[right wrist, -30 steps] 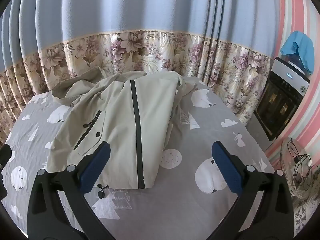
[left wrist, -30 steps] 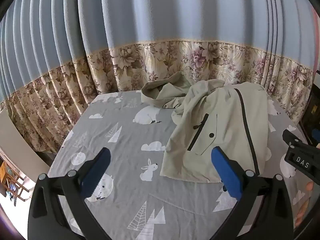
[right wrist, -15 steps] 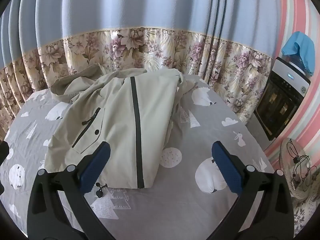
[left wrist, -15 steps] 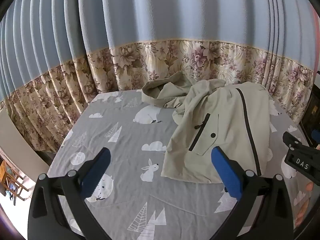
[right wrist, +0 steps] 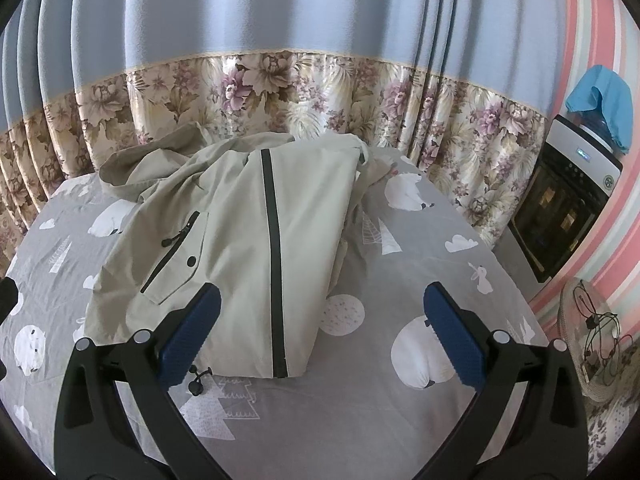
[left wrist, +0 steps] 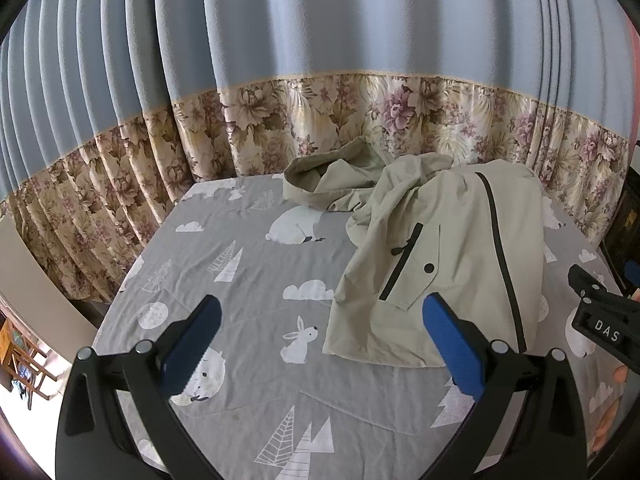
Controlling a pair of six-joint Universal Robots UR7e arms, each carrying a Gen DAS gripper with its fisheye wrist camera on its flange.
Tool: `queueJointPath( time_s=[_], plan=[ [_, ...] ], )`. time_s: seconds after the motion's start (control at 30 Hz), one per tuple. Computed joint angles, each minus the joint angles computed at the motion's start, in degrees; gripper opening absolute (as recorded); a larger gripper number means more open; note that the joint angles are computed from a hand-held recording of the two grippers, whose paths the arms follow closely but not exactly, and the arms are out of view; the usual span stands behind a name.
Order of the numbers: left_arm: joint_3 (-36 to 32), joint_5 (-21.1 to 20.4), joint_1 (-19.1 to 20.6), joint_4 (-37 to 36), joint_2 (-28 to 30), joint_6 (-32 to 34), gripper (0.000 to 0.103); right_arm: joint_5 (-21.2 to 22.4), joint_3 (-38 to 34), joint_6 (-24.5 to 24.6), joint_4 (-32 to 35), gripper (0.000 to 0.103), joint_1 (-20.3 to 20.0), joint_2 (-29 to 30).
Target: Fold large clothes
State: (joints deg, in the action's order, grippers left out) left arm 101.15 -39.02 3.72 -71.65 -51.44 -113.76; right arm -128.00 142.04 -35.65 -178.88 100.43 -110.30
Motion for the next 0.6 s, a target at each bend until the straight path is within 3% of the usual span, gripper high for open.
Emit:
queueJointPath(
  time_s=[0.6],
  plan=[
    [0.33, -0.16, 0.21, -0.72, 0.13, 0.2, 0.101, -0.16, -0.22, -0.18, 0.12, 0.1, -0.08, 0.48]
  ],
)
